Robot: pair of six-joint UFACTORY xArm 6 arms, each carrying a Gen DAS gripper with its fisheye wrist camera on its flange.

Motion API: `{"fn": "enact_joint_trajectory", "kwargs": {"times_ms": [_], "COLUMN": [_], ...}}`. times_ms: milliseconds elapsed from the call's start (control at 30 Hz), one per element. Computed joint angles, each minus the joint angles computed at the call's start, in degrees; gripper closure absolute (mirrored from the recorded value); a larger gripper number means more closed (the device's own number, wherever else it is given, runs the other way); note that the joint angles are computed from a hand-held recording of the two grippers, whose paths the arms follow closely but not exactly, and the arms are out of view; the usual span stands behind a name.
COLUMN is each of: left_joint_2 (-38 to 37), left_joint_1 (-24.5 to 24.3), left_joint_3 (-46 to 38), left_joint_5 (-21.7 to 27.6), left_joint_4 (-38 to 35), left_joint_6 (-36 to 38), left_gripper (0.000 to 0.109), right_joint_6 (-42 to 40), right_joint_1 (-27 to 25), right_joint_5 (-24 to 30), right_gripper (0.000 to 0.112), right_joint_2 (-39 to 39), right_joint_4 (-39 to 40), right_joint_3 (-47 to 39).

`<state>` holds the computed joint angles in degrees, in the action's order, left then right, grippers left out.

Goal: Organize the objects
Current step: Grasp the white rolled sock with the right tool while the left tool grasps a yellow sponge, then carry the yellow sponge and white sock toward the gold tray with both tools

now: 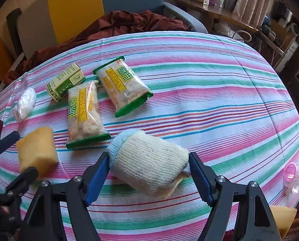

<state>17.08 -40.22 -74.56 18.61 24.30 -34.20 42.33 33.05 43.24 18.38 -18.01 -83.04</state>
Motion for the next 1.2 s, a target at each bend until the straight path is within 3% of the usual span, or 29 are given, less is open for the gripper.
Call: {"fn": "enact_joint_trajectory", "kwargs": {"times_ms": [67, 167, 333, 433, 633, 667, 900, 1200], "left_joint_2": [1.2, 2.0, 1.6, 0.2, -3.7, -4.9, -11.2, -18.1], "left_joint_1": [-0.4, -0.3, 0.5, 0.8, 1.5, 1.8, 1.8, 0.0], "left_joint_3": [-1.3, -2.4, -0.2, 2.0, 6.6, 7.6, 12.6, 18.4], "left_joint_5": [1.5, 3.9, 1.0, -1.1, -4.3, -4.3, -3.2, -1.0], "left_joint_4": [2.7, 1.8, -10.4, -7.7, 8.2, 13.5, 32.9, 44.3], "left_joint_6": [-1.4, -1.8, 6.9, 3.4, -11.5, -16.8, -36.1, -47.7], "left_gripper": [0.026, 0.037, 0.039, 0.045, 0.047, 0.047, 0.047, 0.048], "right_joint_6": [0.0, 0.2, 0.6, 1.4, 2.1, 2.2, 3.1, 8.6], "right_joint_1": [0.0, 0.0, 0.2, 0.4, 0.4, 0.4, 0.7, 2.5], "right_joint_5": [0.2, 0.2, 0.3, 0.3, -0.3, -0.5, -5.3, -5.2], "right_gripper": [0.034, 0.034, 0.034, 0.036, 0.038, 0.038, 0.038, 0.038], "right_joint_2": [0.2, 0.1, 0.2, 0.0, -0.9, -1.0, -1.9, -1.5], "right_joint_4": [-0.1, -0.1, -0.6, -1.5, -2.1, -2.4, -6.2, -17.1], "right_joint_3": [-0.2, -0.1, -0.2, 0.0, 0.8, 1.0, 1.7, 0.3]}}
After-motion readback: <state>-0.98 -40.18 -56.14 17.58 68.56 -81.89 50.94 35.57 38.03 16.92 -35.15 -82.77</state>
